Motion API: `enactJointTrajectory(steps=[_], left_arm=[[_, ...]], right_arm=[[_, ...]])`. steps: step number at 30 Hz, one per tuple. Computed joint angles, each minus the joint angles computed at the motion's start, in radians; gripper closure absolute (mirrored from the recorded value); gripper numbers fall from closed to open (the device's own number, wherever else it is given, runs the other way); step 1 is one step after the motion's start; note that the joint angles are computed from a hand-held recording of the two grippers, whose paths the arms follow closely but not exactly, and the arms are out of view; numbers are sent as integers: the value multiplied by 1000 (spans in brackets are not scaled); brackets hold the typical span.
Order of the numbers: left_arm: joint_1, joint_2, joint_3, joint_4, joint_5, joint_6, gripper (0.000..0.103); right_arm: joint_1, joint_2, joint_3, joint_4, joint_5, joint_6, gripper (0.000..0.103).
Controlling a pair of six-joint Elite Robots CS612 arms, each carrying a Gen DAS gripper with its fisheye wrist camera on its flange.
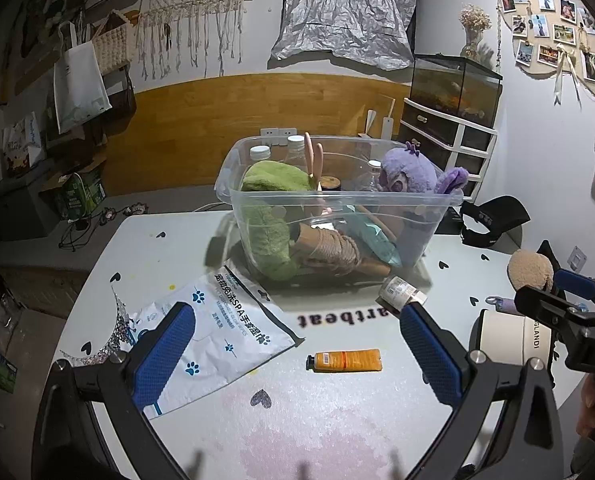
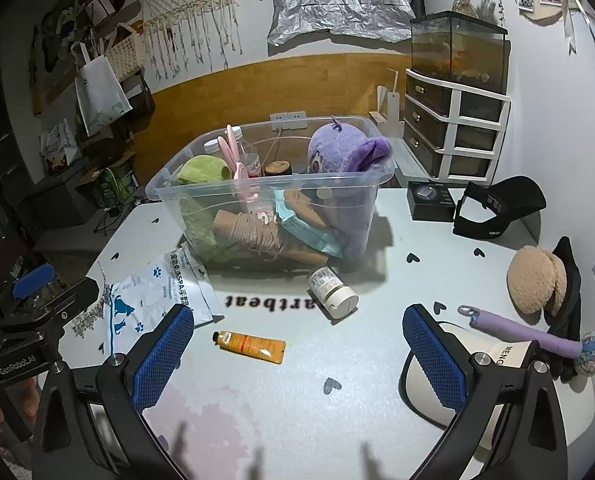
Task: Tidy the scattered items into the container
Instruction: 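Move the left gripper toward the white toothpick canister on the table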
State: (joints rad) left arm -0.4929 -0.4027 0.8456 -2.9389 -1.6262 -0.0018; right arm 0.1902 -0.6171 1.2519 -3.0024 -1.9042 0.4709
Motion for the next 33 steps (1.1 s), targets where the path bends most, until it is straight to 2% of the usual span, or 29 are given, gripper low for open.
enactJointTrajectory(steps=[33], left_arm=[[-3, 33, -65, 64, 0, -5, 0]], right_arm=[[-15, 19, -35, 44, 41, 0, 0]])
